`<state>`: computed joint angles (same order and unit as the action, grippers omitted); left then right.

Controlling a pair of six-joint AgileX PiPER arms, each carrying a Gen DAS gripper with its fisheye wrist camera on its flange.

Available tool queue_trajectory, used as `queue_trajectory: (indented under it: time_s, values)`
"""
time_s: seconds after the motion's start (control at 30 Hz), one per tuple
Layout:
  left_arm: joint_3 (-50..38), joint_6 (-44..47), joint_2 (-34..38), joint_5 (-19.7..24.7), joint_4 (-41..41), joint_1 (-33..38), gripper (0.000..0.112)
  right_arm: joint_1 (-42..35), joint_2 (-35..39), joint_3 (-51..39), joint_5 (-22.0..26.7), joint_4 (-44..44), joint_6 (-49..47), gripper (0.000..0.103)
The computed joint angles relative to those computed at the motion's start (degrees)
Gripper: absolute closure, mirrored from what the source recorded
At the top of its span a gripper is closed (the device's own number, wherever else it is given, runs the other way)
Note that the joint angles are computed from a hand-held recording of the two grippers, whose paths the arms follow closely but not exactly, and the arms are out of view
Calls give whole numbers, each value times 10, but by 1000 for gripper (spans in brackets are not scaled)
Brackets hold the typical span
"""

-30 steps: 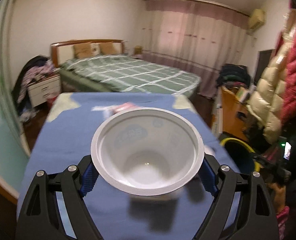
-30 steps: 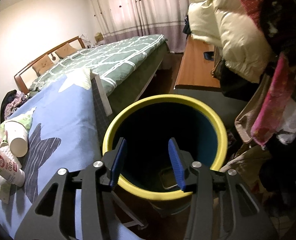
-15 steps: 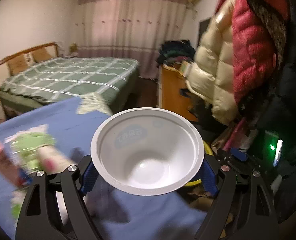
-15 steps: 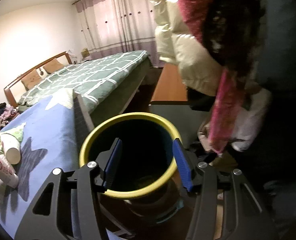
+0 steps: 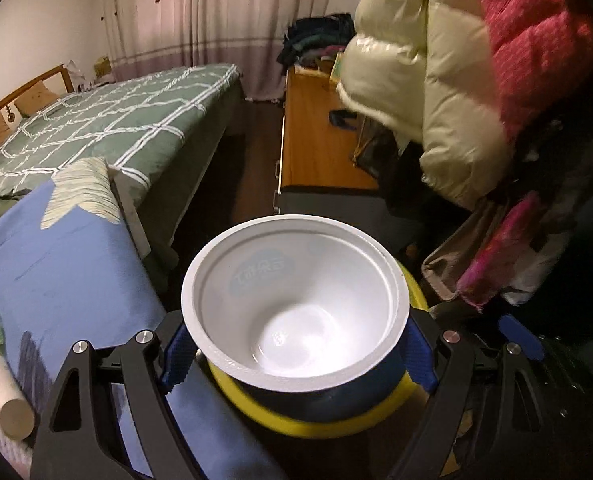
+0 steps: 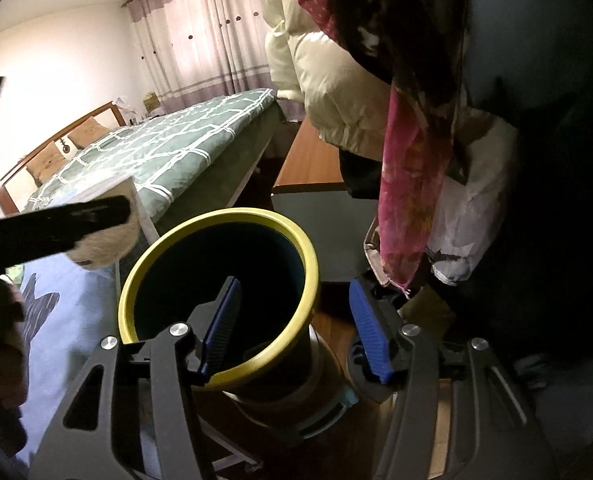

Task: Collect trash
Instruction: 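Grasp the white plastic bowl with the left gripper and drop it into the bin, then grasp the white mesh sponge with the right gripper and lift it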

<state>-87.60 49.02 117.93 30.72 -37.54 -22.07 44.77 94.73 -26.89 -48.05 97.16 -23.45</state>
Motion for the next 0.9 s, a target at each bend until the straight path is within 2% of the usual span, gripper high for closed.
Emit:
queue_trajectory:
  time_s: [0.07, 0.13, 0.17, 0.3, 0.4, 0.47, 0.53, 0.63, 0.73, 0.9]
  values:
    - [-25, -34, 24, -7, 29, -11, 27, -4, 5, -3, 2, -1, -1, 47]
    - [-40, -76, 37, -12, 70, -18, 18, 0, 6, -3, 1, 2, 1, 46]
    - [-46, -85, 41, -10, 73, -18, 18, 2, 7, -5, 0, 5, -1, 45]
    - [-2, -43, -2, -24, 32, 3, 18, 15, 6, -13, -8, 18, -13, 45]
    - [70, 52, -72, -38, -44, 30, 17, 24, 12, -27, -14, 25, -23, 44]
    - [123, 139, -127, -22, -119, 68, 15, 26, 17, -37, -12, 24, -30, 44]
    - [157, 189, -166, -2, -158, 105, 15, 29, 22, -49, -10, 19, -40, 43]
    - [206, 263, -227, 41, -217, 197, 14, 38, 35, -77, -7, 16, -58, 43]
    - [224, 305, -257, 79, -244, 283, 14, 51, 50, -113, -3, 17, -87, 43]
    - [242, 378, -280, 113, -297, 437, 14, 74, 87, -185, 11, 22, -144, 42]
